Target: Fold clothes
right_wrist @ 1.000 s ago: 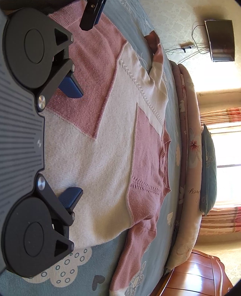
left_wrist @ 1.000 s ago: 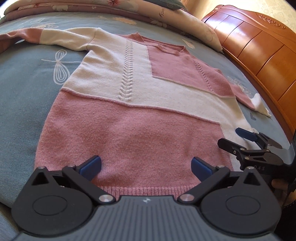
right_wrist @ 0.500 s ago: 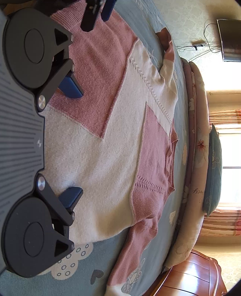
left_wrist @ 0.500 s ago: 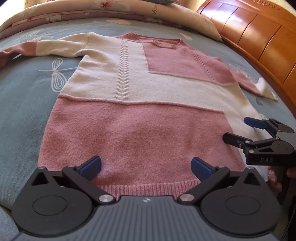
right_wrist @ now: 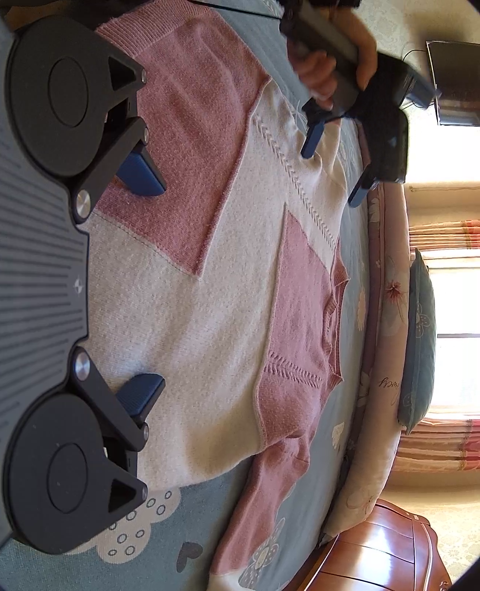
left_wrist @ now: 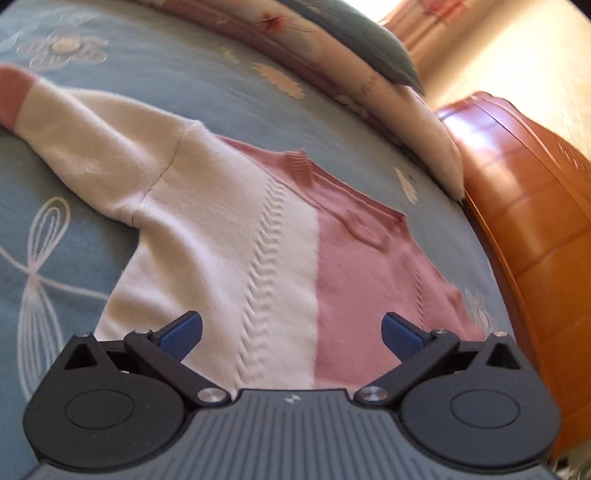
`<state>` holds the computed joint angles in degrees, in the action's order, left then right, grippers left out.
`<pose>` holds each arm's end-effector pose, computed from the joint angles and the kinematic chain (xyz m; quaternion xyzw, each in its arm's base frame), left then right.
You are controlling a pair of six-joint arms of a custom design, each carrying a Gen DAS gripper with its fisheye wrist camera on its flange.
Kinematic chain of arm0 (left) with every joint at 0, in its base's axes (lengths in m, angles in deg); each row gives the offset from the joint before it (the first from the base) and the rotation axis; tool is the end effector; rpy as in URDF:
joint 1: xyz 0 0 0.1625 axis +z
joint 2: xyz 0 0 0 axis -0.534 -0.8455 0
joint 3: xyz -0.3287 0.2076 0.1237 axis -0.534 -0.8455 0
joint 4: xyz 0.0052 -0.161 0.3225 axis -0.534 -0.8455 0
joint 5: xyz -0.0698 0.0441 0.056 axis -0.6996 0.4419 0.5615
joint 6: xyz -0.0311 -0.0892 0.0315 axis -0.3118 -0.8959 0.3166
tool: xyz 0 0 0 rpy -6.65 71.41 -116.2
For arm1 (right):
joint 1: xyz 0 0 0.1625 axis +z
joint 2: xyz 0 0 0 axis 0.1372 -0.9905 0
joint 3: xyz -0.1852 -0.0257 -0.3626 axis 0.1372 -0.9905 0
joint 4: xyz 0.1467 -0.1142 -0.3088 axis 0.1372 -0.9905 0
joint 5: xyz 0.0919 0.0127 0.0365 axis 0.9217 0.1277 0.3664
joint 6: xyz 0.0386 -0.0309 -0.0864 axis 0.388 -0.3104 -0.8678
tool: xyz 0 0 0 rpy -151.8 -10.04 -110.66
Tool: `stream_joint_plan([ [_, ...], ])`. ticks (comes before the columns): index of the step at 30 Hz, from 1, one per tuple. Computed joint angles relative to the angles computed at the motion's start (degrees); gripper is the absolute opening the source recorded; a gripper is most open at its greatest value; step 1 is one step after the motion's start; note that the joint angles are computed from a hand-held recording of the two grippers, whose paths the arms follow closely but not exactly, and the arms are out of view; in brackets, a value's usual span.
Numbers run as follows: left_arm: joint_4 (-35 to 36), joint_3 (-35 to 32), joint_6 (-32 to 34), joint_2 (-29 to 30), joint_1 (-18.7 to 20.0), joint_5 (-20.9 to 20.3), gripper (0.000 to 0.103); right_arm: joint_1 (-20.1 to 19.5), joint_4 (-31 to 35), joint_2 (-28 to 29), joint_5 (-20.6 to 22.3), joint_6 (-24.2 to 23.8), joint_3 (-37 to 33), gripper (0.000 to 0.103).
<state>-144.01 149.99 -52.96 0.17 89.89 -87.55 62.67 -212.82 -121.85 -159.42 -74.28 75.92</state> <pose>-0.2583 -0.7344 0.0174 0.0594 0.9470 -0.3037 0.0867 -0.0345 -0.4954 0.2347 0.2461 -0.8425 0.3857 0.2844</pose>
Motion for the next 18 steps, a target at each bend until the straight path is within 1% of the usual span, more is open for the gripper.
stream_joint_plan([
  [3, -2.8, 0.5, -0.9, 0.6, 0.8, 3.6, 0.101, 0.0, 0.3, -0.2, 0.0, -0.1, 0.0, 0.103],
  [5, -5.8, 3.8, -0.5, -0.8, 0.6, 5.2, 0.101, -0.1, 0.3, -0.2, 0.1, -0.1, 0.0, 0.103],
  [7, -6.9, 6.1, 0.2, -2.2, 0.5, 5.2, 0.101, -0.1, 0.3, -0.2, 0.2, -0.2, 0.1, 0.103],
  [9, -6.6, 5.8, 0.1, -2.4, -0.1, 6.8, 0.101, -0.1, 0.3, -0.2, 0.4, -0.2, 0.1, 0.103],
  [10, -6.4, 5.0, 0.4, -2.2, -0.3, 6.8, 0.101, -0.2, 0.2, -0.2, 0.5, -0.3, 0.1, 0.103],
  [12, -5.5, 2.0, 1.2, -1.2, 0.0, 4.4, 0.101, -0.2, 0.1, -0.2, 0.5, -0.4, 0.2, 0.103],
  [15, -1.6, -4.4, 0.7, 1.7, 1.0, 0.3, 0.101, -0.2, 0.0, -0.1, 0.6, -0.4, 0.1, 0.103],
  [16, -0.7, -6.1, 0.7, 2.7, 1.2, 0.1, 0.101, -0.2, 0.0, -0.1, 0.6, -0.5, 0.1, 0.103],
  [18, 0.5, -8.8, 0.5, 4.6, 1.4, 1.5, 0.101, -0.2, 0.0, -0.1, 0.7, -0.6, 0.2, 0.103],
])
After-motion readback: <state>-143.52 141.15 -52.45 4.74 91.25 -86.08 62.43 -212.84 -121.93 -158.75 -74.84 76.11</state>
